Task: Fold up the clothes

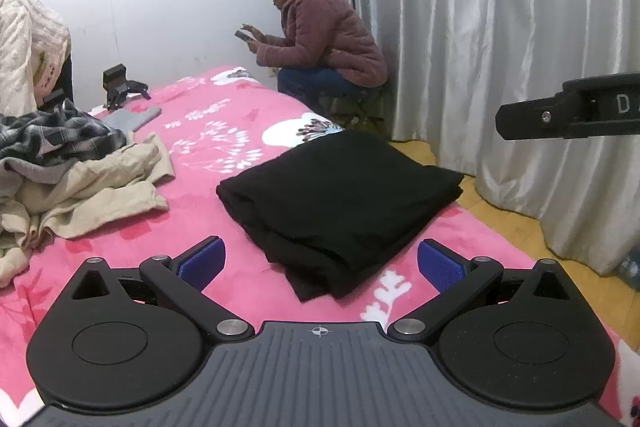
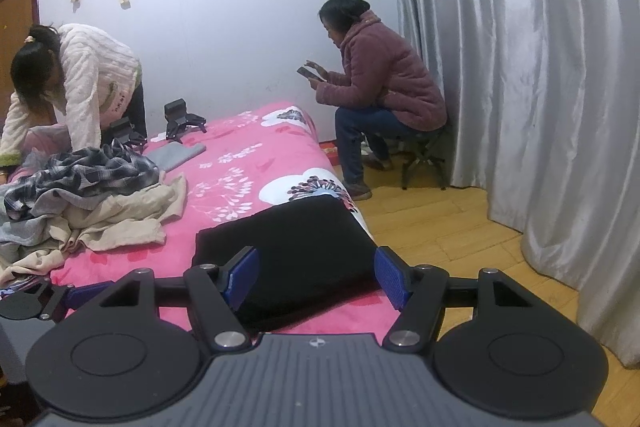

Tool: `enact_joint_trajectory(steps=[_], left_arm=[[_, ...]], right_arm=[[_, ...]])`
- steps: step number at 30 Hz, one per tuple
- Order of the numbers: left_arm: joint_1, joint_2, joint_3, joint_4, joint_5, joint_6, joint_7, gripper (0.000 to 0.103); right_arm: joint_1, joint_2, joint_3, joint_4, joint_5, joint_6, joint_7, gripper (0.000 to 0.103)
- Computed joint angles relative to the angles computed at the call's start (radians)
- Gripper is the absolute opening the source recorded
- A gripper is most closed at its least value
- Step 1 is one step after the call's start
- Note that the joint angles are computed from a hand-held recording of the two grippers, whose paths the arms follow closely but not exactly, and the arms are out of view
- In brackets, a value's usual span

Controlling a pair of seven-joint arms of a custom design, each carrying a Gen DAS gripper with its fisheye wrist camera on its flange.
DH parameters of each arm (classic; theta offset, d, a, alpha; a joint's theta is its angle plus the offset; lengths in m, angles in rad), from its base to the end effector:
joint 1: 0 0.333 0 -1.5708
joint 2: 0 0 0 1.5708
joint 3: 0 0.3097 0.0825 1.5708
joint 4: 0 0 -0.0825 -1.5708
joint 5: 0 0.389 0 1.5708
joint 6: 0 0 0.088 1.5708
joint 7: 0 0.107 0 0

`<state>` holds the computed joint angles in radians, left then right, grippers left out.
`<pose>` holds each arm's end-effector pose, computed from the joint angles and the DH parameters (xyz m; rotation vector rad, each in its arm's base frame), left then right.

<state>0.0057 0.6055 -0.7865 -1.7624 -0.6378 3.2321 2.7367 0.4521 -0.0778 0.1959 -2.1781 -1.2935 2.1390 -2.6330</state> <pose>0.5928 -0.3746 0.3797 -0.7412 2.3430 -1.2856 0.4574 0.2963 0.4460 -0.9827 2.0502 -1.1409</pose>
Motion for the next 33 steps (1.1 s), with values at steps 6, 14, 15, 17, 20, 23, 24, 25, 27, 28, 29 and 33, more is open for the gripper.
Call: enact_joint_trajectory(steps=[6, 14, 15, 17, 20, 23, 24, 25, 27, 28, 29, 33], left_arm=[[0.0, 0.003, 0.004, 0.004, 0.008, 0.0, -0.019, 0.103], [0.048, 0.023, -0.059, -0.003, 0.011, 0.005, 0.017, 0.103], [0.047, 0.024, -0.059, -0.005, 0.014, 0.006, 0.019, 0.103], [0.036, 0.019, -0.044, -0.004, 0.016, -0.003, 0.012, 0.103], [0.024, 0.014, -0.029, -0.002, 0.012, -0.009, 0.01, 0.103], [0.023, 0.013, -0.029, -0.004, 0.008, -0.002, 0.013, 0.103], [0.022, 0.012, -0.027, -0.004, 0.006, -0.002, 0.011, 0.103], [0.021, 0.011, -0.026, -0.003, 0.004, -0.005, 0.008, 0.103], [0.026, 0.012, -0.029, 0.002, -0.004, -0.016, 0.003, 0.103], [0.027, 0.01, -0.029, 0.003, -0.01, -0.024, 0.001, 0.103], [0.019, 0.006, -0.018, 0.005, -0.016, -0.032, -0.002, 0.103], [-0.028, -0.008, 0.034, 0.011, -0.028, -0.03, -0.007, 0.103]], right_arm=[[-0.001, -0.006, 0.0, -0.003, 0.008, -0.007, -0.017, 0.067], [-0.003, -0.015, 0.004, -0.007, 0.012, -0.02, -0.019, 0.068], [-0.003, -0.014, 0.003, -0.007, 0.013, -0.019, -0.019, 0.068], [-0.004, -0.012, 0.002, -0.005, 0.015, -0.011, -0.021, 0.068], [-0.005, -0.01, 0.001, -0.004, 0.014, -0.004, -0.027, 0.068], [-0.005, -0.006, 0.001, -0.001, 0.013, 0.0, -0.03, 0.068], [-0.004, -0.004, 0.001, 0.0, 0.013, 0.001, -0.03, 0.068], [-0.004, -0.004, 0.0, 0.0, 0.013, 0.001, -0.03, 0.068], [-0.003, -0.003, 0.001, 0.002, 0.013, -0.001, -0.029, 0.069], [-0.003, -0.002, 0.0, 0.003, 0.014, -0.002, -0.03, 0.069], [-0.003, -0.001, 0.0, 0.004, 0.015, -0.002, -0.03, 0.069], [-0.002, 0.0, -0.001, 0.006, 0.014, -0.001, -0.03, 0.069]])
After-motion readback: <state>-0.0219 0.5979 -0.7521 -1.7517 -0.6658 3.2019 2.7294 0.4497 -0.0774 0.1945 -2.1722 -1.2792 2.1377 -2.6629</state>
